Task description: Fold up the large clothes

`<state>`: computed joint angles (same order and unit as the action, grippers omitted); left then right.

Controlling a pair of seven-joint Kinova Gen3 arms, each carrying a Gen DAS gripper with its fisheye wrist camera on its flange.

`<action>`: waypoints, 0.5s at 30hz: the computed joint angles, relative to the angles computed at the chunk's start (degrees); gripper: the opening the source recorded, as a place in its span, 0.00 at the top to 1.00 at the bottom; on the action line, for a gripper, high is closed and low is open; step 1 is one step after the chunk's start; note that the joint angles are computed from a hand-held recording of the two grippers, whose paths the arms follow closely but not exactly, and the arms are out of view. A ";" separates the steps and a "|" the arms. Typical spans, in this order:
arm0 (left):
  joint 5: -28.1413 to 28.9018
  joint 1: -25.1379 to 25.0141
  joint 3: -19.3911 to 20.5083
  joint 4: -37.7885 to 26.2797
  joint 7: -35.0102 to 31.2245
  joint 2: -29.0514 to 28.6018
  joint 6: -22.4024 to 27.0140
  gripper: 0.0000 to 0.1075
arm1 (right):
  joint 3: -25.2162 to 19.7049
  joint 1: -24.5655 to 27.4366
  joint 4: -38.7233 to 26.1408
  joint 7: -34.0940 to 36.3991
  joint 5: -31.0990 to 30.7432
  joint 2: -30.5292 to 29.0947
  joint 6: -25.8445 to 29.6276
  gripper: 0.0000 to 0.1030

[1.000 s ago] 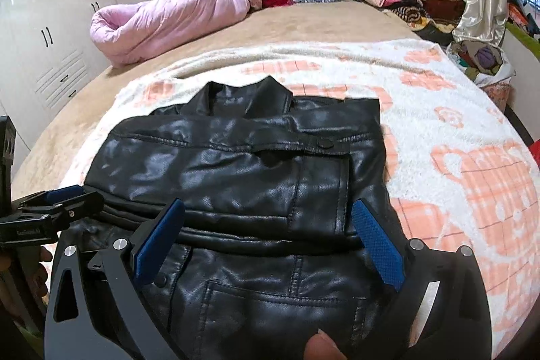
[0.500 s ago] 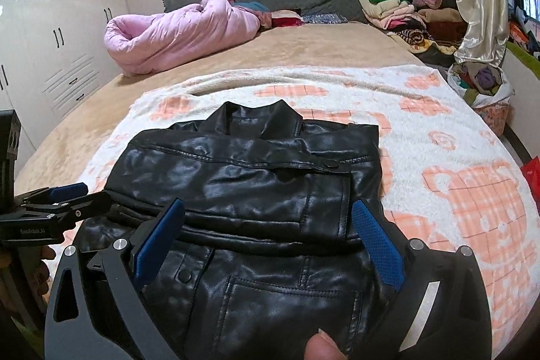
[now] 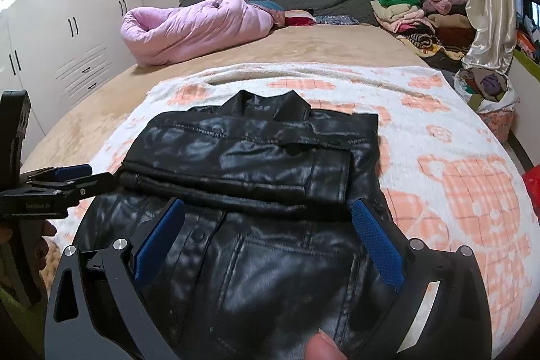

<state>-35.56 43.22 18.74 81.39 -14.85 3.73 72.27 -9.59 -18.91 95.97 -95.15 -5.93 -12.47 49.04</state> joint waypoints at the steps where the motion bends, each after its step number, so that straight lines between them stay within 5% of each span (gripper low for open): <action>1: -0.02 0.18 0.11 0.39 0.31 -0.27 0.13 0.13 | 0.96 -0.34 0.44 1.16 -1.27 -0.48 0.18 0.04; 15: -0.20 2.14 3.45 4.98 5.72 -2.57 5.02 0.13 | 4.48 0.77 4.96 6.51 -4.68 -7.31 4.10 0.04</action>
<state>-35.76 45.36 22.20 86.37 -9.13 1.17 77.29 -5.11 -18.14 100.93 -88.65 -10.62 -19.79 53.15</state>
